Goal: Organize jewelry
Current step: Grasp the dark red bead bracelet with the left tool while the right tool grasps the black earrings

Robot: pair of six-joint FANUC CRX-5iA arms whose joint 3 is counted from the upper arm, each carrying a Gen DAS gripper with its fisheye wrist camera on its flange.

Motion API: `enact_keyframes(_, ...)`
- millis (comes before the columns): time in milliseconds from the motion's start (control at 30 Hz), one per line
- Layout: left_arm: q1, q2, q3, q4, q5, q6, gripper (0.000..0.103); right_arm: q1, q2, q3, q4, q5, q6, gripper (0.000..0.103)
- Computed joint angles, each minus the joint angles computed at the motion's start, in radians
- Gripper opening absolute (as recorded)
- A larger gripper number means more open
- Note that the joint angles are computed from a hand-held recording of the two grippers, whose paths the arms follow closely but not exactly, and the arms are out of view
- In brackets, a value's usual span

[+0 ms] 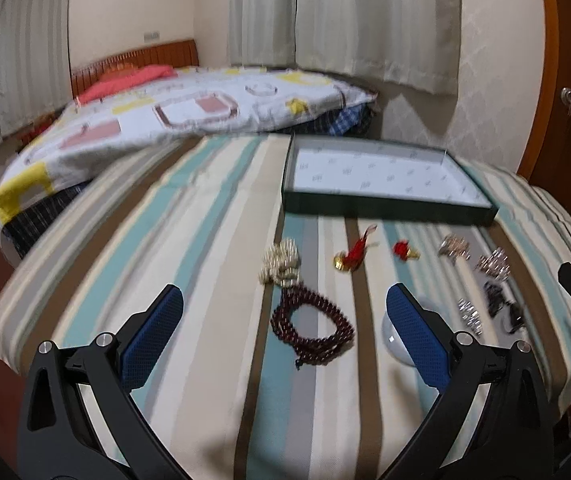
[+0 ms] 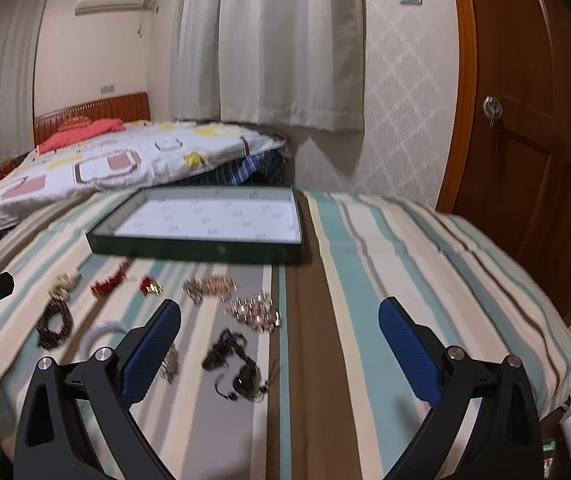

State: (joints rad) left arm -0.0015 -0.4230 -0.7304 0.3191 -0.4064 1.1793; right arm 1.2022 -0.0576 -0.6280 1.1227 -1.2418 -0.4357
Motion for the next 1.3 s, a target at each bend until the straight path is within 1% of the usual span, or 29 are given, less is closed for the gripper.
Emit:
enact_keyframes(33, 0.009, 0.020, 0.003, 0.019, -0.002, -0.019, 0.099, -0.005, 0.002, -0.001, -0.009, 0.011, 0.001, 0.097)
enact_keyframes(133, 0.012, 0.088, 0.033, 0.022, -0.031, -0.019, 0.099, -0.019, 0.009, -0.006, -0.027, 0.046, 0.006, 0.097)
enact_keyframes(167, 0.005, 0.110, 0.048, -0.003, -0.043, 0.005, 0.099, -0.021, 0.013, -0.004, -0.031, 0.052, 0.009, 0.097)
enact_keyframes(200, 0.005, 0.126, 0.056, -0.004, -0.046, 0.002, 0.099, -0.024, 0.019, -0.003, -0.035, 0.059, 0.012, 0.097)
enact_keyframes(367, -0.011, 0.189, 0.103, -0.058, -0.073, 0.058, 0.099, -0.041, 0.029, -0.005, -0.056, 0.096, 0.023, 0.097)
enact_keyframes(500, -0.019, 0.222, 0.135, -0.103, -0.088, 0.098, 0.099, -0.055, 0.030, -0.006, -0.076, 0.126, 0.030, 0.097)
enact_keyframes(533, -0.020, 0.228, 0.143, -0.121, -0.094, 0.116, 0.098, -0.057, 0.029, -0.007, -0.078, 0.131, 0.030, 0.097)
enact_keyframes(633, -0.019, 0.248, 0.160, -0.135, -0.121, 0.121, 0.085, -0.065, 0.033, -0.007, -0.090, 0.147, 0.039, 0.097)
enact_keyframes(667, -0.017, 0.236, 0.147, -0.127, -0.105, 0.109, 0.080, -0.070, 0.032, -0.009, -0.094, 0.157, 0.040, 0.097)
enact_keyframes(733, -0.016, 0.231, 0.137, -0.111, -0.093, 0.090, 0.077, -0.076, 0.030, -0.012, -0.101, 0.174, 0.037, 0.097)
enact_keyframes(800, -0.016, 0.218, 0.113, -0.073, -0.073, 0.045, 0.071, -0.081, 0.027, -0.012, -0.108, 0.190, 0.041, 0.096)
enact_keyframes(867, -0.019, 0.212, 0.105, -0.065, -0.064, 0.034, 0.061, -0.084, 0.026, -0.012, -0.113, 0.204, 0.046, 0.096)
enact_keyframes(967, -0.018, 0.202, 0.088, -0.028, -0.056, -0.013, 0.049, -0.084, 0.024, -0.012, -0.119, 0.205, 0.051, 0.096)
enact_keyframes(1000, -0.021, 0.203, 0.088, -0.024, -0.054, -0.018, 0.047, -0.084, 0.021, -0.014, -0.117, 0.210, 0.048, 0.096)
enact_keyframes(1033, -0.020, 0.204, 0.084, -0.011, -0.051, -0.035, 0.042, -0.083, 0.020, -0.015, -0.117, 0.211, 0.047, 0.095)
enact_keyframes(1067, -0.019, 0.203, 0.074, 0.026, -0.045, -0.072, 0.039, -0.083, 0.020, -0.014, -0.120, 0.210, 0.051, 0.095)
enact_keyframes(1133, -0.020, 0.205, 0.073, 0.029, -0.042, -0.081, 0.037, -0.083, 0.023, -0.010, -0.125, 0.212, 0.062, 0.088)
enact_keyframes(1200, -0.020, 0.205, 0.073, 0.036, -0.042, -0.087, 0.034, -0.086, 0.023, -0.005, -0.144, 0.230, 0.087, 0.054)
enact_keyframes(1300, -0.019, 0.205, 0.071, 0.045, -0.044, -0.095, 0.028, -0.085, 0.026, -0.001, -0.166, 0.242, 0.103, 0.051)
